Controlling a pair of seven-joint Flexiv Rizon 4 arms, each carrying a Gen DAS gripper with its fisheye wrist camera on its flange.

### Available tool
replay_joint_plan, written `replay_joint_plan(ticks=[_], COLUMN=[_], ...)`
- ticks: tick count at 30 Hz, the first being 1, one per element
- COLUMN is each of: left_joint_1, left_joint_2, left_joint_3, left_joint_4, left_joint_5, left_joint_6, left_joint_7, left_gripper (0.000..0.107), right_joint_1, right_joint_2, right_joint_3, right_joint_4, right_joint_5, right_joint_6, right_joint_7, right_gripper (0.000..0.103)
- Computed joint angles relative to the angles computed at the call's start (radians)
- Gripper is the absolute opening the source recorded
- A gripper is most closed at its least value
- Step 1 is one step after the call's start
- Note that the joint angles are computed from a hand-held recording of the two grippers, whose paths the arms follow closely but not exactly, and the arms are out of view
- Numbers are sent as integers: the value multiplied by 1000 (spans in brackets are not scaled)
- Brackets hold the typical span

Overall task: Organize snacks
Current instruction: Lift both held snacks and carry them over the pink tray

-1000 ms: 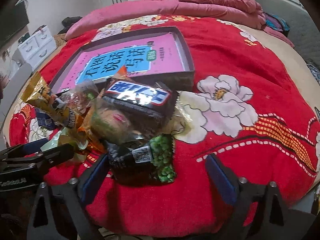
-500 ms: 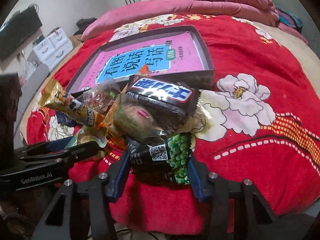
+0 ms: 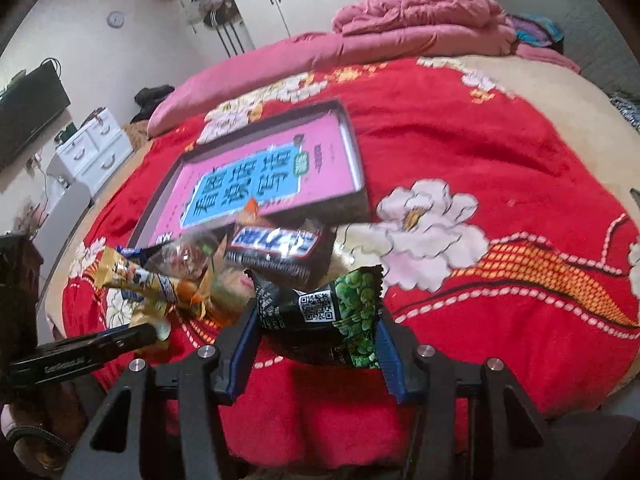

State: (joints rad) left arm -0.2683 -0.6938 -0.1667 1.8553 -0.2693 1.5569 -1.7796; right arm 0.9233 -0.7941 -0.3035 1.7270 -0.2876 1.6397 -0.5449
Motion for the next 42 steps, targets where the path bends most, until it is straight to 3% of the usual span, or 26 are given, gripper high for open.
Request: replay_joint_plan(ticks=[6,10,12,15,25,37,42], left_joint_1=[27,50,54,109,150,11,-27], left_joint_2=[44,66,74,91,142,69,7], left_joint_3=[-14,-23,-16,-66,-74,104,156], left_joint_4=[53,90,105,148,198,17,-87], left_joint_5=[1,-2,-4,-5,28,7,-9], left_joint_6=[43,63,73,117,211,155,101], left_joint_7=[-5,-13,-23,-28,-75,-64,-65], left_gripper=[34,34,33,33,33,33,33], right_joint_1=[66,83,86,93,82,-31,-133], right_joint_2=[-1,-7,-12,-17,-39,-111,-152], right_joint_3=[-93,-115,-120,-129,-123,-34,71], right_joint_4=[18,16,9,2,-47,-235,-337], right_joint_5=[25,55,68,88,134,87,33], right_joint_6=[36,53,60,68,93,52,-14], right_joint_7=[2,-10,-18,-28,-68,-126,-133], right_gripper=[53,53,53,53,53,53,53])
